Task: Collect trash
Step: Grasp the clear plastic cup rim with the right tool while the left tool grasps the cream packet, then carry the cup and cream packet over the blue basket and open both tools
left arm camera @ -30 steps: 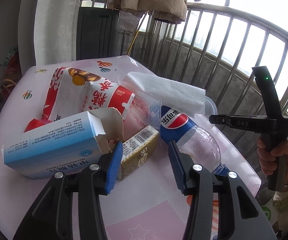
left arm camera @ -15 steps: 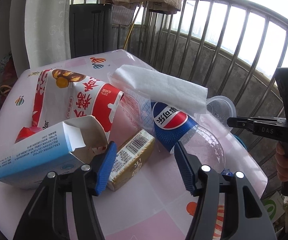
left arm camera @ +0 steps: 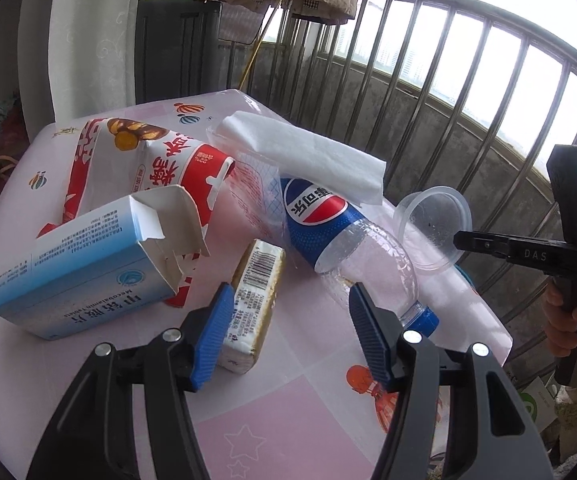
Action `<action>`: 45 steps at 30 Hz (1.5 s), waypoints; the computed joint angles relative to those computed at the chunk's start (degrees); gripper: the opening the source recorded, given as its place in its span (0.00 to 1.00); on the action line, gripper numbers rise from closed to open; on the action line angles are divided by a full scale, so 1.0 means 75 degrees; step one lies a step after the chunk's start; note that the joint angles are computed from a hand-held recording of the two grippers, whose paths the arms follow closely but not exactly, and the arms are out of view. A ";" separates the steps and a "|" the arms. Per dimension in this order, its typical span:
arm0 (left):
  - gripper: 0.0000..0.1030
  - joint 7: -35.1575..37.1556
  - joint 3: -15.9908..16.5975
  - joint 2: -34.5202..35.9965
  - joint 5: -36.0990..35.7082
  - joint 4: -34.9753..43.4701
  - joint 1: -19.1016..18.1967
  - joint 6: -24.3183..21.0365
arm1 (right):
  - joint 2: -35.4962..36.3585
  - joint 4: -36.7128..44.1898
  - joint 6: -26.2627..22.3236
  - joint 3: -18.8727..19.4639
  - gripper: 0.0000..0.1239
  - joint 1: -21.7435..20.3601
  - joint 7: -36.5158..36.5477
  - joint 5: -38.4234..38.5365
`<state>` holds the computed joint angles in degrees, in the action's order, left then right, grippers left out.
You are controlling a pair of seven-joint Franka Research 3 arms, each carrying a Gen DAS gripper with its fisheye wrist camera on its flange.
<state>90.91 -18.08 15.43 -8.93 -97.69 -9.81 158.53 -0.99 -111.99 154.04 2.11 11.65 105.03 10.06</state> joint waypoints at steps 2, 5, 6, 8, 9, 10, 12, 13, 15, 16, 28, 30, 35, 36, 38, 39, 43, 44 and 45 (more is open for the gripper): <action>0.56 0.0278 -0.0220 -0.0095 -0.0582 -0.0128 0.0226 0.0051 | -0.0059 -0.0097 0.0020 0.0013 0.02 0.0019 -0.0001 0.0089; 0.56 0.0226 -0.0168 -0.0270 -0.0892 -0.0415 0.0247 0.0377 | -0.0068 -0.0139 0.0028 0.0017 0.02 0.0025 -0.0009 0.0140; 0.56 -0.0008 -0.0049 -0.0299 -0.0772 -0.0468 0.0179 0.0435 | -0.0080 -0.0168 0.0039 0.0023 0.03 0.0032 0.0007 0.0172; 0.56 -0.0379 0.0078 -0.0323 -0.0667 -0.0526 0.0145 0.0450 | -0.0124 -0.0246 0.0085 0.0011 0.03 0.0032 -0.0071 0.0349; 0.56 -0.0482 0.0088 -0.0328 -0.0707 -0.0543 0.0176 0.0439 | -0.0111 -0.0236 0.0094 0.0008 0.02 0.0030 -0.0091 0.0408; 0.56 -0.0550 0.0087 -0.0312 -0.0752 -0.0518 0.0211 0.0395 | -0.0146 -0.0292 0.0126 0.0006 0.02 0.0030 -0.0123 0.0477; 0.56 -0.0519 0.0017 -0.0284 -0.0937 -0.0511 0.0303 0.0337 | -0.0145 -0.0304 0.0151 0.0000 0.02 0.0027 -0.0197 0.0597; 0.56 -0.0486 -0.0003 -0.0238 -0.0983 -0.0450 0.0332 0.0264 | -0.0143 -0.0306 0.0158 -0.0001 0.03 0.0026 -0.0227 0.0643; 0.56 -0.0392 -0.0041 -0.0176 -0.1022 -0.0419 0.0345 0.0228 | -0.0148 -0.0335 0.0184 -0.0006 0.03 0.0021 -0.0283 0.0725; 0.56 -0.0435 -0.0018 -0.0143 -0.0934 -0.0395 0.0297 0.0210 | -0.0143 -0.0337 0.0191 -0.0005 0.02 0.0020 -0.0294 0.0757; 0.30 -0.1609 0.0183 -0.0026 0.0083 -0.0331 0.0133 0.0074 | -0.0415 -0.0648 0.0362 -0.0013 0.02 -0.0035 -0.0096 0.0806; 0.29 -0.1717 0.0220 -0.0115 0.0140 -0.0425 0.0121 0.0070 | -0.0537 -0.0782 0.0426 -0.0008 0.02 -0.0063 0.0002 0.0781; 0.28 -0.1905 0.0275 -0.0561 0.0294 -0.0820 0.0047 0.0281 | -0.0992 -0.1251 0.0660 -0.0030 0.02 -0.0202 0.0233 0.0753; 0.28 -0.1907 0.0273 -0.0666 0.0292 -0.0907 0.0034 0.0370 | -0.1085 -0.1341 0.0712 -0.0029 0.02 -0.0250 0.0321 0.0724; 0.28 -0.1742 0.0197 -0.0850 0.0084 -0.1026 0.0051 0.0571 | -0.1318 -0.1580 0.0835 -0.0001 0.02 -0.0407 0.0592 0.0547; 0.28 -0.1530 0.0113 -0.0918 -0.0147 -0.1041 0.0077 0.0675 | -0.1445 -0.1708 0.0900 0.0041 0.02 -0.0539 0.0817 0.0357; 0.28 -0.0356 -0.0254 -0.0822 -0.1061 -0.0525 0.0058 0.0760 | -0.2020 -0.2347 0.1249 0.0196 0.02 -0.1178 0.1881 -0.0210; 0.28 -0.0067 -0.0353 -0.0686 -0.1242 -0.0240 0.0028 0.0626 | -0.2160 -0.2522 0.1340 0.0265 0.02 -0.1407 0.2221 -0.0365; 0.28 0.0220 -0.0468 -0.0504 -0.1416 0.0092 -0.0010 0.0447 | -0.2312 -0.2714 0.1407 0.0382 0.02 -0.1690 0.2628 -0.0573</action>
<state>92.56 -21.58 11.65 -19.55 -97.00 -9.88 161.88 -18.33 -132.34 164.59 4.98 -1.03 124.74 5.76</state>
